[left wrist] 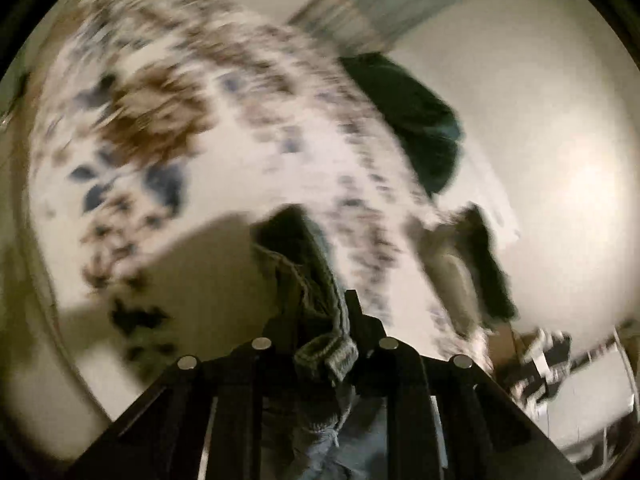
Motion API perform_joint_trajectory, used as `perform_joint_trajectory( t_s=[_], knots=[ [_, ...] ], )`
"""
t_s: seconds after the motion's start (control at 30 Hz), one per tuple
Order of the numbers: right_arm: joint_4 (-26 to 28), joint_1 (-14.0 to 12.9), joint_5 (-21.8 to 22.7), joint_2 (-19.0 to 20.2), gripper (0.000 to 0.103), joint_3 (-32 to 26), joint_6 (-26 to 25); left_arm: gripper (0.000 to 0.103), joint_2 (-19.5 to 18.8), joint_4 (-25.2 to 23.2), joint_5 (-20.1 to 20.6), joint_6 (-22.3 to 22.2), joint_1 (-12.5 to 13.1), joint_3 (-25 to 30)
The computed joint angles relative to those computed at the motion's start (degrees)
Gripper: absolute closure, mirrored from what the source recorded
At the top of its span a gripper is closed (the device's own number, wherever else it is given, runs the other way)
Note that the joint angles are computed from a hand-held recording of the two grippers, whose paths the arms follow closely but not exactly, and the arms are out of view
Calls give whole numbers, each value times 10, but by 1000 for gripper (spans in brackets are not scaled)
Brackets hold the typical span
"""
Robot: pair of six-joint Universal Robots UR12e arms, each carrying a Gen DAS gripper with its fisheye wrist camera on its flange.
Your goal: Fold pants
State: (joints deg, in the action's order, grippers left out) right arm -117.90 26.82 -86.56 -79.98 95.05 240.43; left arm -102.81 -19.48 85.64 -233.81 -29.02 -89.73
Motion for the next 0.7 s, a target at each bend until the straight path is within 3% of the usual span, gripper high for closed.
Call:
perform_joint_trajectory(
  t_s=[0.17, 0.33, 0.4, 0.5, 0.57, 0.6, 0.63, 0.67, 0.7],
  knots=[
    [-23, -15, -19, -49, 59, 48, 25, 88, -20, -10, -46, 90, -43, 75],
    [-7, -35, -42, -115, 59, 99, 52, 88, -79, -54, -116, 169, -99, 159],
    [6, -47, -45, -144, 59, 123, 57, 87, -103, -94, -146, 190, -116, 186],
    [-7, -71, -7, -183, 58, 165, 64, 85, -141, -224, -206, 193, -129, 242],
    [-31, -87, 28, -201, 46, 192, 70, 73, -158, -311, -216, 192, -132, 279],
    [-46, -92, 44, -208, 41, 202, 71, 69, -162, -329, -214, 192, -132, 289],
    [-70, -98, 61, -216, 35, 215, 71, 49, -160, -326, -210, 188, -132, 287],
    [-109, -103, 78, -219, 32, 227, 71, 19, -157, -329, -199, 186, -130, 288],
    [-148, -106, 94, -218, 31, 235, 69, 9, -152, -340, -185, 189, -129, 288]
  ],
)
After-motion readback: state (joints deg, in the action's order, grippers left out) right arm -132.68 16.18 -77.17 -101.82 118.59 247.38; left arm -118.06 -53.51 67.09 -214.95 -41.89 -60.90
